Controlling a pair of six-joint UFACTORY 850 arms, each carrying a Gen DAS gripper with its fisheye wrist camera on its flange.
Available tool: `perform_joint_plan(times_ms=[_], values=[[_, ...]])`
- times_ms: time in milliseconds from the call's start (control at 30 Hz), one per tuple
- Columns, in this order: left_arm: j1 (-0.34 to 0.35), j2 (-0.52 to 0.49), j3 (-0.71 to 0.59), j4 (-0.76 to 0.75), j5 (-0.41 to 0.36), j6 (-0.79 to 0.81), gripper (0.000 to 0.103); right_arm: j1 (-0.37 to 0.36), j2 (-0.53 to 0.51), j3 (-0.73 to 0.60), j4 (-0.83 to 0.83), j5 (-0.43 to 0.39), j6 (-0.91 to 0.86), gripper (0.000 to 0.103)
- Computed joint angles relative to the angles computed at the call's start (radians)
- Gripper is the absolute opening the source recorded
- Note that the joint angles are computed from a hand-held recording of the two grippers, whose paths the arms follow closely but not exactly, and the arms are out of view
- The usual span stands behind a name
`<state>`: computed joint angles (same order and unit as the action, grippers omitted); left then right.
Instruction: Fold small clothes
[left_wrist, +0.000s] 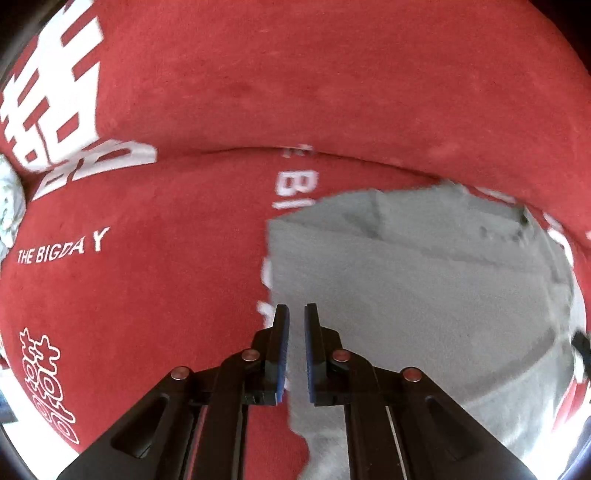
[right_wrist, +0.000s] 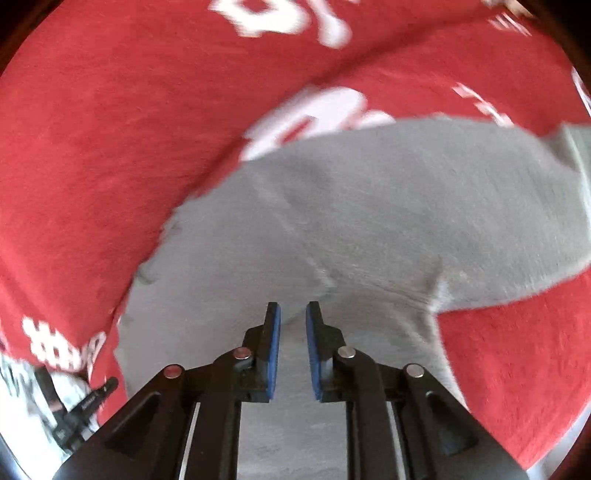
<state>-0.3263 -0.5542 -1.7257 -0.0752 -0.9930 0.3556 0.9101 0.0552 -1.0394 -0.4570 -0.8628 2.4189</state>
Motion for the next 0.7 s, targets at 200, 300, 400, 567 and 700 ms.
perform_joint_plan(times_ms=[200,300,400,567,700], values=[[-0.049,0.084,0.168,0.100,0.091,-0.008,0.010,-0.054,-0.012,0.038,0.106,0.104,-0.145,0.015],[-0.047,0.084,0.162,0.096,0.075,0.007,0.010,-0.010,0.055,0.088,0.053,0.092,-0.002,0.015],[-0.041,0.064,0.124,0.097,0.024,0.009,0.010,0.050,0.094,0.099,0.031,0.044,0.113,0.024],[-0.042,0.073,0.124,0.112,-0.010,0.014,0.010,0.137,0.089,0.071,-0.013,0.015,0.251,0.041],[-0.045,0.114,0.160,0.075,-0.046,0.051,0.010,0.179,0.061,0.032,-0.022,0.011,0.302,0.044]])
